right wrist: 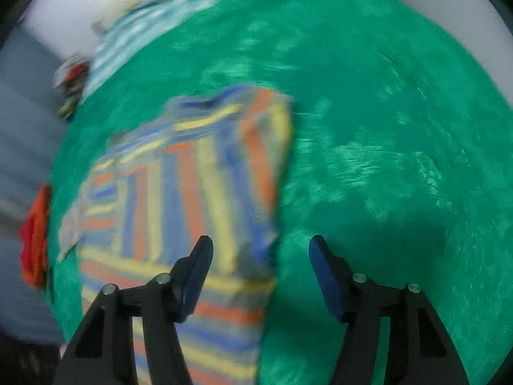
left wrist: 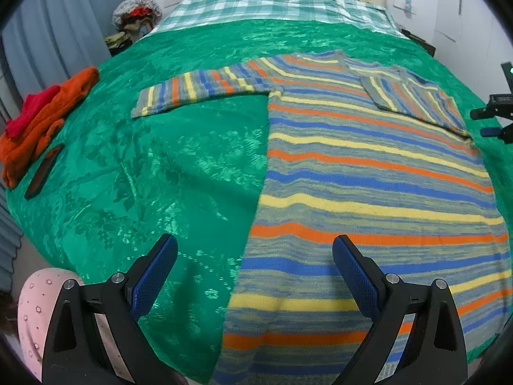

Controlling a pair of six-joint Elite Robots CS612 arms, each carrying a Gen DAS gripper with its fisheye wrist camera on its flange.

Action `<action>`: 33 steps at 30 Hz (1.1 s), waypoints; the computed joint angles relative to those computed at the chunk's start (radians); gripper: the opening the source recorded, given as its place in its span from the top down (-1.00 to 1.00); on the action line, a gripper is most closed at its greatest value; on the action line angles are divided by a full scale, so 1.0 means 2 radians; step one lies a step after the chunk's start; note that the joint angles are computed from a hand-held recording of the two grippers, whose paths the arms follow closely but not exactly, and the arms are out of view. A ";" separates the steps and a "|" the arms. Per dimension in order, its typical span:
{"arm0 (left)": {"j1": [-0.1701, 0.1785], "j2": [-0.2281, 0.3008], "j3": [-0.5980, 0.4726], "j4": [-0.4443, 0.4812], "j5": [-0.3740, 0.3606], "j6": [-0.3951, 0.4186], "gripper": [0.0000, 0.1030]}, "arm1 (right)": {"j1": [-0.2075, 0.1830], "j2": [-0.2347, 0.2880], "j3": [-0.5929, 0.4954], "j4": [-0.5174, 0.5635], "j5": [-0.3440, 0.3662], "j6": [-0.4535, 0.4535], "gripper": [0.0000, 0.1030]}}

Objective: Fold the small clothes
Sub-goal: 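Grasp a sleeve with the right tool and fold it across the body, then reach the left tool to the other sleeve cuff and grasp it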

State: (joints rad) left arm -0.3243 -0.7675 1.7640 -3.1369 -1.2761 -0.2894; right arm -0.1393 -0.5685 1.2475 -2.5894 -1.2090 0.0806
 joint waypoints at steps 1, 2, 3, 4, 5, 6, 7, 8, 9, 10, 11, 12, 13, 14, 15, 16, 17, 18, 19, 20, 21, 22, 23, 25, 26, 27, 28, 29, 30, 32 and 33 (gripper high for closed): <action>-0.001 0.000 0.001 -0.005 -0.003 0.006 -0.90 | 0.003 -0.010 0.014 -0.003 0.010 -0.027 -0.22; -0.003 0.000 0.002 -0.009 -0.005 0.012 -0.90 | 0.005 -0.017 0.025 0.001 0.023 -0.049 -0.22; -0.004 0.000 0.003 -0.011 -0.007 0.018 -0.90 | 0.008 -0.024 0.036 0.006 0.035 -0.069 -0.22; -0.006 -0.001 0.006 -0.013 -0.011 0.026 -0.90 | 0.013 -0.035 0.055 0.016 0.047 -0.094 -0.22; -0.007 -0.002 0.007 -0.011 -0.016 0.032 -0.90 | 0.017 -0.041 0.069 0.023 0.052 -0.109 -0.22; -0.008 -0.003 0.008 0.003 -0.029 0.042 -0.91 | 0.020 -0.048 0.082 0.030 0.056 -0.125 -0.22; -0.009 -0.004 0.007 0.021 -0.039 0.048 -0.91 | 0.024 -0.054 0.099 0.036 0.053 -0.141 -0.23; -0.009 -0.006 0.004 0.049 -0.052 0.055 -0.91 | 0.027 -0.062 0.119 0.040 0.045 -0.156 -0.23; -0.009 -0.007 0.002 0.084 -0.064 0.061 -0.91 | 0.030 -0.067 0.134 0.043 0.037 -0.164 -0.23; -0.010 -0.009 0.003 0.097 -0.064 0.062 -0.91 | 0.032 -0.074 0.151 0.045 0.023 -0.170 -0.23; -0.012 -0.011 0.008 0.094 -0.060 0.064 -0.91 | 0.035 -0.084 0.176 0.030 0.002 -0.172 -0.24; -0.013 -0.015 0.013 0.085 -0.059 0.069 -0.91 | 0.038 -0.094 0.198 0.005 -0.014 -0.176 -0.24; -0.013 -0.018 0.015 0.081 -0.062 0.071 -0.91 | 0.038 -0.102 0.216 -0.016 -0.023 -0.181 -0.24; -0.011 -0.020 0.017 0.074 -0.067 0.069 -0.91 | 0.038 -0.111 0.234 -0.038 -0.029 -0.179 -0.24; -0.009 -0.023 0.018 0.064 -0.073 0.062 -0.91 | 0.036 -0.119 0.248 -0.060 -0.024 -0.167 -0.25; -0.006 -0.024 0.017 0.060 -0.077 0.055 -0.91 | 0.034 -0.125 0.260 -0.081 -0.013 -0.146 -0.31; -0.004 -0.024 0.016 0.059 -0.082 0.047 -0.91 | 0.034 -0.127 0.266 -0.098 -0.007 -0.130 -0.37; 0.001 -0.024 0.011 0.063 -0.089 0.032 -0.91 | 0.035 -0.127 0.269 -0.115 -0.006 -0.116 -0.38; 0.005 -0.023 0.007 0.068 -0.094 0.027 -0.91 | 0.038 -0.127 0.276 -0.141 -0.008 -0.103 -0.38; 0.010 -0.021 -0.001 0.077 -0.094 0.022 -0.91 | 0.040 -0.128 0.281 -0.151 -0.010 -0.100 -0.39; 0.013 -0.021 -0.005 0.080 -0.091 0.025 -0.91 | 0.046 -0.127 0.278 -0.152 -0.017 -0.096 -0.39; 0.016 -0.019 -0.012 0.082 -0.085 0.032 -0.91 | 0.051 -0.124 0.277 -0.154 -0.026 -0.091 -0.39; 0.020 -0.016 -0.020 0.082 -0.077 0.042 -0.91 | 0.053 -0.123 0.279 -0.157 -0.027 -0.086 -0.39; 0.037 -0.009 -0.044 0.080 -0.065 0.058 -0.92 | 0.050 -0.128 0.291 -0.173 -0.013 -0.077 -0.38; 0.047 -0.003 -0.060 0.082 -0.069 0.059 -0.92 | 0.052 -0.129 0.293 -0.178 -0.012 -0.070 -0.39; 0.063 0.008 -0.087 0.088 -0.075 0.054 -0.92 | 0.053 -0.129 0.294 -0.183 -0.008 -0.067 -0.39; 0.074 0.016 -0.106 0.098 -0.080 0.047 -0.92 | 0.055 -0.128 0.293 -0.184 -0.005 -0.067 -0.39; 0.087 0.027 -0.130 0.112 -0.091 0.035 -0.92 | 0.055 -0.128 0.294 -0.185 -0.004 -0.069 -0.38; 0.103 0.042 -0.163 0.135 -0.109 0.012 -0.92 | 0.056 -0.128 0.294 -0.183 -0.004 -0.074 -0.39; 0.128 0.066 -0.210 0.168 -0.140 -0.036 -0.91 | 0.061 -0.125 0.290 -0.179 -0.013 -0.080 -0.39; 0.139 0.080 -0.233 0.181 -0.155 -0.064 -0.91 | 0.062 -0.124 0.290 -0.178 -0.016 -0.081 -0.39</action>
State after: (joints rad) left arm -0.0459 -0.6066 1.2977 -2.7749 -1.5869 -0.4181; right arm -0.0160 -0.8161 1.8276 -2.9461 -1.2410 -0.0805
